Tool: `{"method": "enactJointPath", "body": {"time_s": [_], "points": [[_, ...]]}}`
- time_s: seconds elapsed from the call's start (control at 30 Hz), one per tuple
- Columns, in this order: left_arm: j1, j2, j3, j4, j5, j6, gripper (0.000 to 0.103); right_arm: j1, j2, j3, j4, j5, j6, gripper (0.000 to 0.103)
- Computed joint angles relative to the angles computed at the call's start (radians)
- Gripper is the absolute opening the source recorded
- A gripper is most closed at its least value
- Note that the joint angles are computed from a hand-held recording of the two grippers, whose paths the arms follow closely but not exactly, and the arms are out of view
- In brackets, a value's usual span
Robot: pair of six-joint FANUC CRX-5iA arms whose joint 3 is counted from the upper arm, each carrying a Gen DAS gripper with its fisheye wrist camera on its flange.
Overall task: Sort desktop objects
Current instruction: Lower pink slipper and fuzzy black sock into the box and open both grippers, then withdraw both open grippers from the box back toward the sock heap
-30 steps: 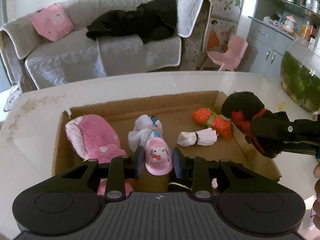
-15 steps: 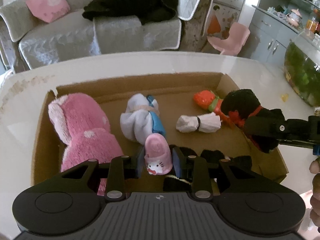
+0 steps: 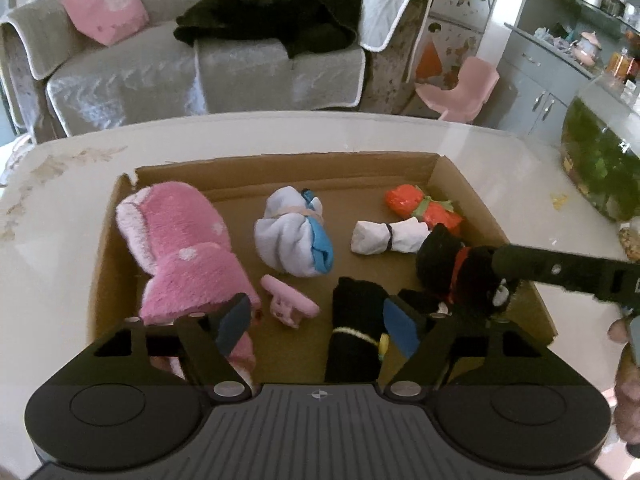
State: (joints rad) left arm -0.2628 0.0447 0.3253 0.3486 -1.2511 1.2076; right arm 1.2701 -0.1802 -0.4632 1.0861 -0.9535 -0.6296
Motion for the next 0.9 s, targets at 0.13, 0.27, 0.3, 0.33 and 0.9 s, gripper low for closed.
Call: {"method": "enactJointPath", "body": {"time_s": [0.13, 0.27, 0.3, 0.33, 0.9], "points": [[0.033, -0.061, -0.058, 0.025, 0.025, -0.026, 0.084, 0.035, -0.015, -0.01, 0.043, -0.057, -0.034, 0.057], [0.086, -0.134, -0.125, 0.078, 0.043, -0.06, 0.086, 0.091, -0.029, -0.021, 0.097, -0.132, -0.085, 0.06], [0.095, -0.151, -0.132, 0.071, 0.044, -0.061, 0.086, 0.104, -0.027, -0.018, 0.1, -0.151, -0.087, 0.06], [0.107, -0.174, -0.15, 0.074, 0.051, -0.066, 0.087, 0.122, -0.027, -0.019, 0.115, -0.175, -0.099, 0.06], [0.351, -0.541, -0.535, 0.218, 0.009, -0.282, 0.097, 0.57, 0.135, 0.058, -0.132, -0.76, -0.14, 0.072]]}}
